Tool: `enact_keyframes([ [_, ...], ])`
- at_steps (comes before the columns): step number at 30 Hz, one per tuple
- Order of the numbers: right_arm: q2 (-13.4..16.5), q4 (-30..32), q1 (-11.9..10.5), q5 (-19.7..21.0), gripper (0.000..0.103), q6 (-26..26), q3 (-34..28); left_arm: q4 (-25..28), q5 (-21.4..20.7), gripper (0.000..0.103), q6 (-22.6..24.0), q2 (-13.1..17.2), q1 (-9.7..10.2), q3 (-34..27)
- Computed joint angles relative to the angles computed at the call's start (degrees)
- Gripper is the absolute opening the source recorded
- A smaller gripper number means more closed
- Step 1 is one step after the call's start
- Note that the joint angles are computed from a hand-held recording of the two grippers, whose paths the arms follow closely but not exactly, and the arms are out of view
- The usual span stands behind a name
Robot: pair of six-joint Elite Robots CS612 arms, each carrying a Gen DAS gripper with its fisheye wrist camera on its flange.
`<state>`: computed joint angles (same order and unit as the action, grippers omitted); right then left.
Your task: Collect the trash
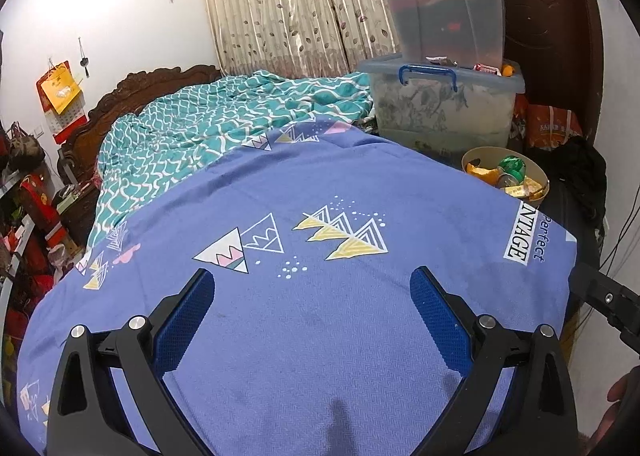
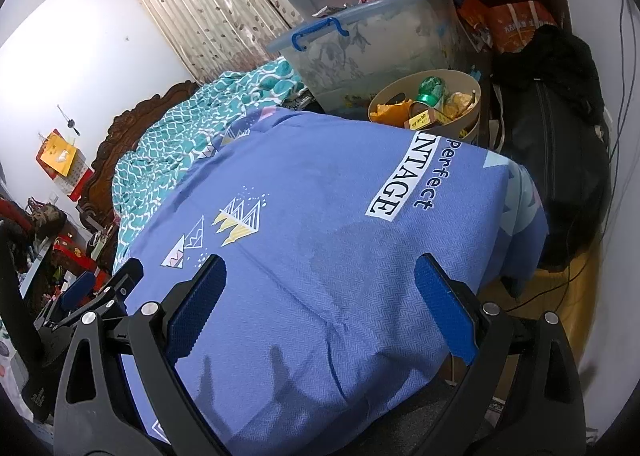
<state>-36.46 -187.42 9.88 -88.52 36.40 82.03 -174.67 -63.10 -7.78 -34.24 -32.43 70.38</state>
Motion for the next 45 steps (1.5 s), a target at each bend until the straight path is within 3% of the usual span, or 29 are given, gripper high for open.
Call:
enact_keyframes([
  [45,-0.12,0.50,0.25,0.43,0.094,0.13,0.06,-0.58,2.86,0.094,0.89,-0.67,-1.03,0.99],
])
